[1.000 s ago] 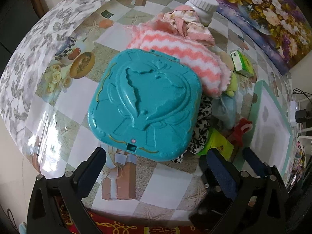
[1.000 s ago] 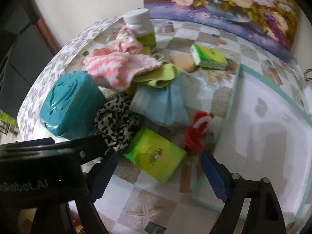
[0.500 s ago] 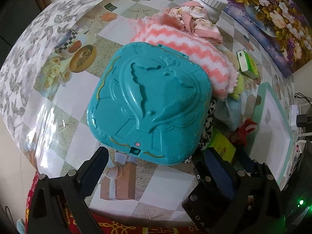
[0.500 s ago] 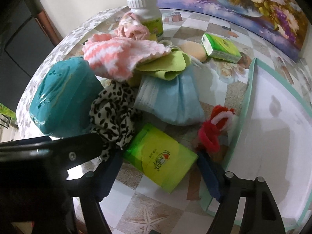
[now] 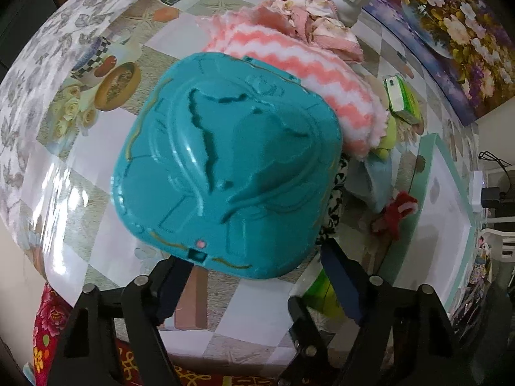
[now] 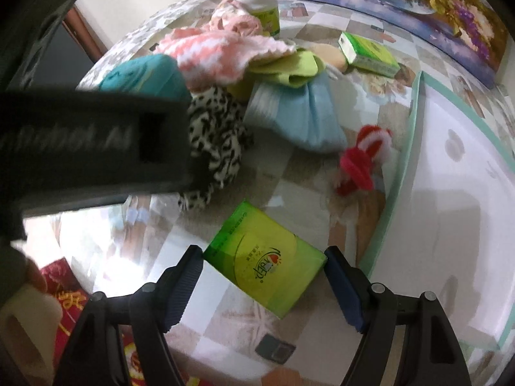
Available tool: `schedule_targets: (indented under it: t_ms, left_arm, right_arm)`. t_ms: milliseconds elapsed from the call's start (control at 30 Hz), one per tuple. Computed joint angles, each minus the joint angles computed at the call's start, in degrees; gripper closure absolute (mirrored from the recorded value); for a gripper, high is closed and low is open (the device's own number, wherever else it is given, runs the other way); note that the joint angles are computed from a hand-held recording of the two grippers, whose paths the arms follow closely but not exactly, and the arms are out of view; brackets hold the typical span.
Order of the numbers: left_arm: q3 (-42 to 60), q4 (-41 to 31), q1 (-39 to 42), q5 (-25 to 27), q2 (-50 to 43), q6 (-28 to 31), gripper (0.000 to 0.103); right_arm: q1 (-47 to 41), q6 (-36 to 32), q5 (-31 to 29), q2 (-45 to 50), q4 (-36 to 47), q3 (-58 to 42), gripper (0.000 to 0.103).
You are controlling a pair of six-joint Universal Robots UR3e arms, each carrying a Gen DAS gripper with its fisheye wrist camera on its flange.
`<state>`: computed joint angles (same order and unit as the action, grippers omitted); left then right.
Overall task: Organize soft objects
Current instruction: 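Grasp the leopard-print cloth with the left tool while the right tool grasps the green tissue pack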
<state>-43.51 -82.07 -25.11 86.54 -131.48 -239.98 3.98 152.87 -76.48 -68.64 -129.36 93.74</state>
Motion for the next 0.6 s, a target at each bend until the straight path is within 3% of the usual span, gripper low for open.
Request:
schedule_targets:
  t_ms: [100, 200, 333, 433, 600]
  left_arm:
    - [3.5, -1.4, -0.3, 0.0, -2.6, 0.5, 0.036]
    - [5.8, -1.3, -0.7, -0.4, -5.0, 0.4, 0.053]
    - [4.0, 3.0, -0.6, -1.7, -6.4, 0.6, 0.089]
    - [6.0, 3.2, -1.2, -1.2, -7.9, 0.7, 0.097]
    - [9.5, 3.0, -2.2, -0.2, -10.0, 0.8, 0.099]
  right_arm:
    - [-1.1, -0.3, -0.4, -1.9, 1.0, 2.0, 0.023]
    - [-2.6, -0.8, 0.1, -3.8, 2.6, 3.9, 0.024]
    - [-3.7, -1.0, -0.3, -5.5, 2.4, 6.3, 0.024]
    - [-5.0, -0.6, 0.3, -6.1, 4.2, 6.0, 0.024]
    - [-8.2, -1.8, 3.0, -6.6, 6.2, 5.1, 0.024]
